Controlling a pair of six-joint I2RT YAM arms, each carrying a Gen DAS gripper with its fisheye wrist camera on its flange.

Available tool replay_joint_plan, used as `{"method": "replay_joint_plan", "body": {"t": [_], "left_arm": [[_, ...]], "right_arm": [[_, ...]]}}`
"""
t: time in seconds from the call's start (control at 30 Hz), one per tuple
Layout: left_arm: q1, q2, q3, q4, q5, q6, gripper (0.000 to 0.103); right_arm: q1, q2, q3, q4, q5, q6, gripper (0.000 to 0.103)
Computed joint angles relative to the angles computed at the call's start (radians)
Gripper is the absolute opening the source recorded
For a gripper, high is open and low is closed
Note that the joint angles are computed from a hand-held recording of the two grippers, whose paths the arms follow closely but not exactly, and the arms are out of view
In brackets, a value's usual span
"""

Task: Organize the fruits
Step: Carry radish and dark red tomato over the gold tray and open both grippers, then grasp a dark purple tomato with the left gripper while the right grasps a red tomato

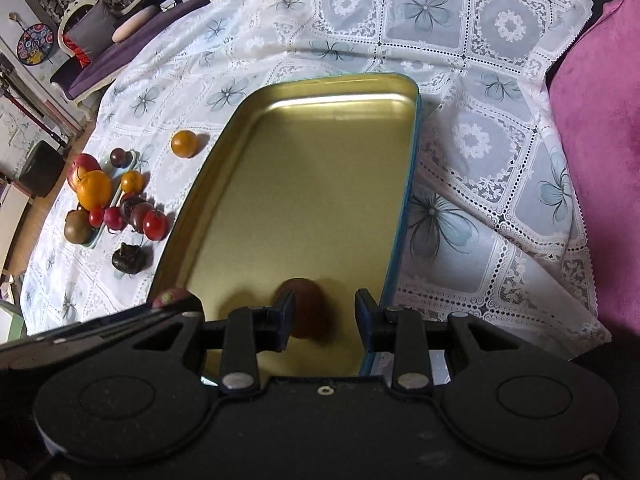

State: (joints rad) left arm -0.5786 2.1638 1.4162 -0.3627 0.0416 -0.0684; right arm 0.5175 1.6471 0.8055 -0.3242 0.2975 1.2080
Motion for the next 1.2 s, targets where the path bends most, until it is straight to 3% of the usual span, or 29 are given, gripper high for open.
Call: {"method": "replay_joint_plan", "body": {"t": [0.3,0.43,0.63,0.87,1.2], "left_arm": [[0.005,-0.018,-0.03,0.034,-0.023,-0.005,0.048],[0.029,-0.029,-0.028,0.027,0.042,0.003,0.048],[0.033,-0.037,-0.031,0.041,0.024,0.002,0.048],[0.07,-0.04,-0.024,0.044,0.018,0.006,0.048],[0.179,0.033,0.121,-0.008,0.005,0.032,0.048]], "right_arm": [[-0.017,0.005,0.015,-0.019,-0.041,-0.024,0.037],[-0.018,0.017,0.025,-0.026,-0.054,-0.03,0.037],[-0.011,0.021,0.044,-0.059,-0.042,-0.03,0.036],[-0.012,0.041,0.092,-0.12,-0.062,-0.106,0.037],[-0.02,0.103,0.168,-0.164,-0.035,-0.063,0.037]]}}
